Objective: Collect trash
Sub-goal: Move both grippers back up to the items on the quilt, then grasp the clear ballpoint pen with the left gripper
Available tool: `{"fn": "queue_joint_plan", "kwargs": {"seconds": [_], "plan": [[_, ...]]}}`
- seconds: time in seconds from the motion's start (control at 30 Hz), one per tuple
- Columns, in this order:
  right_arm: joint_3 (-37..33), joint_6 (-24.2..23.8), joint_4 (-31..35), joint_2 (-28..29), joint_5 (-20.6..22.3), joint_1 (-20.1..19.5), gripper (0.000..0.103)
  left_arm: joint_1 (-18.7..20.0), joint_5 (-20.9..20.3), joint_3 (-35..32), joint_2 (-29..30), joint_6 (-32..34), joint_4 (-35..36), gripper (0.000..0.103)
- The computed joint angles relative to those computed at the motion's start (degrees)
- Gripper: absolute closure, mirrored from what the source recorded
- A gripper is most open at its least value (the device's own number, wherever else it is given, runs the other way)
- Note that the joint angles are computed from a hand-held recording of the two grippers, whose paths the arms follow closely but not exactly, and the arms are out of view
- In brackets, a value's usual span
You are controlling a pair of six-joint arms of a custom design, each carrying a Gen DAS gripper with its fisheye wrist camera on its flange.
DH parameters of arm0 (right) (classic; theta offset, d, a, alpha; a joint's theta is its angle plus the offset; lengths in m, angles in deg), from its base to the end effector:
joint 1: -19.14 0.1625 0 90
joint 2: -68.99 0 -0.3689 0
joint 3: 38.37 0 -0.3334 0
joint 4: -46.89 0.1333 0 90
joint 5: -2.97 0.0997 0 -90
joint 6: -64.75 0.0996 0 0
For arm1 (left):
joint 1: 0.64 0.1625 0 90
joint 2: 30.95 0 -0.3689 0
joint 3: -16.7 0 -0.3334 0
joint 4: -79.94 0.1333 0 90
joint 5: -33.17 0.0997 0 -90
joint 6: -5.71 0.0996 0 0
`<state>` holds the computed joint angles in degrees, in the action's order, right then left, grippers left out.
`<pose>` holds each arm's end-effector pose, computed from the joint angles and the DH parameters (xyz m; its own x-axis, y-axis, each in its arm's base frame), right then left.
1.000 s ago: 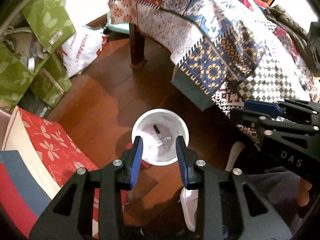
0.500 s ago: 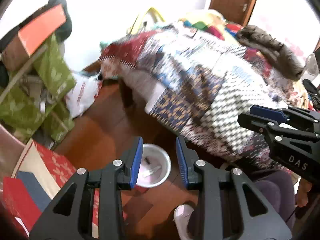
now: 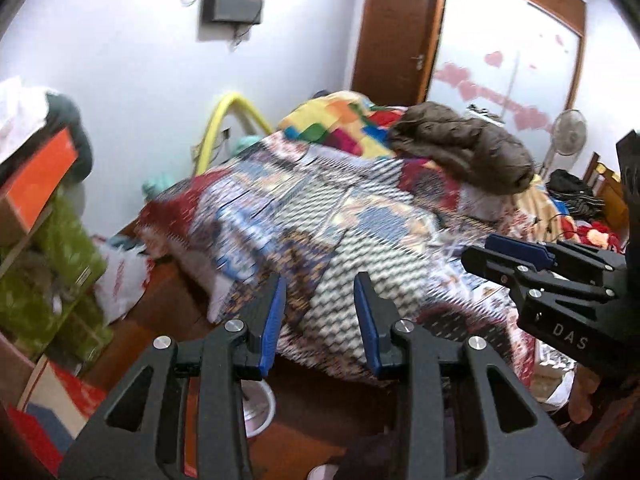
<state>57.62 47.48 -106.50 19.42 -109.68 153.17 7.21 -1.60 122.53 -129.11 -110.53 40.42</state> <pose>0.4792 -0.3591 0.1430 -0.5109 -0.7395 0.4384 -0.8550 0.4902 -0.1694 -0.2504 -0.2517 0.3685 -0.7401 -0.3566 -0.5702 0.3190 0.5603 -0.7644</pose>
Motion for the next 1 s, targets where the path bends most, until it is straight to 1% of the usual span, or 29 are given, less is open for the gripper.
{"fn": "queue_joint_plan", "kwargs": {"seconds": [0.07,0.13,0.23,0.3,0.33,0.37,0.43,0.47,0.5,0.57,0.63,0.67,0.7,0.73,0.83,1.0], "plan": [[0.6,-0.73,-1.66,-1.28,-1.32,-0.96,0.073,2.23,2.58,-0.06,1.41,5.19,-5.68,0.067],[0.69,-0.98,-2.56,-2.12,-2.39,-1.98,0.068,4.15,4.45,0.14,2.54,9.86,-10.86,0.064],[1.03,-0.81,-4.07,-3.42,-3.42,-3.89,0.064,8.48,7.17,0.84,4.97,20.71,-22.85,0.059],[0.81,-0.75,-4.75,-3.92,-4.27,-5.52,0.063,11.16,8.07,1.69,6.75,28.37,-32.16,0.058],[0.77,-0.79,-4.81,-4.32,-4.62,-6.16,0.063,11.92,8.14,2.04,7.24,31.09,-35.37,0.058],[0.6,-0.78,-5.26,-4.42,-5.22,-7.06,0.063,13.44,8.23,2.54,8.31,35.79,-40.97,0.058],[0.46,-0.79,-6.1,-4.69,-6.65,-8.62,0.063,15.55,8.04,3.15,10.29,42.3,-48.88,0.058],[0.12,-0.75,-6.3,-4.57,-7.35,-9.5,0.063,17.24,7.71,3.39,11.85,47.22,-54.64,0.058],[0.15,-0.63,-6.27,-4.89,-7.88,-9.99,0.063,18.36,7.32,3.49,13.04,50.64,-58.6,0.058],[-0.46,-0.55,-6.38,-4.82,-9.04,-11.75,0.063,20.84,6.46,3.34,15.8,57.22,-65.99,0.058],[-0.91,-0.42,-6.43,-4.7,-9.99,-13.12,0.063,22.83,5.42,2.92,18.34,62.29,-71.85,0.058],[-1.2,-0.35,-6.57,-4.54,-10.51,-13.96,0.063,24.47,4.33,2.35,20.37,66.31,-76.16,0.058],[-1.52,-0.16,-6.53,-4.38,-10.96,-14.78,0.063,25.21,3.81,2.18,21.33,68.05,-78.06,0.058],[-1.72,-0.06,-6.36,-4.36,-11.16,-15.34,0.063,26.76,2.92,1.26,23.48,71.16,-81.05,0.058],[-3.12,0.18,-5.98,-3.23,-12.16,-17.46,0.063,30.38,0.65,-1.36,28.8,77.33,-87.12,0.058],[-5.26,-0.46,-4.98,-1.17,-13.19,-20.27,0.063,35.72,-3.92,-6.52,36.43,85.56,-93.57,0.058]]}}
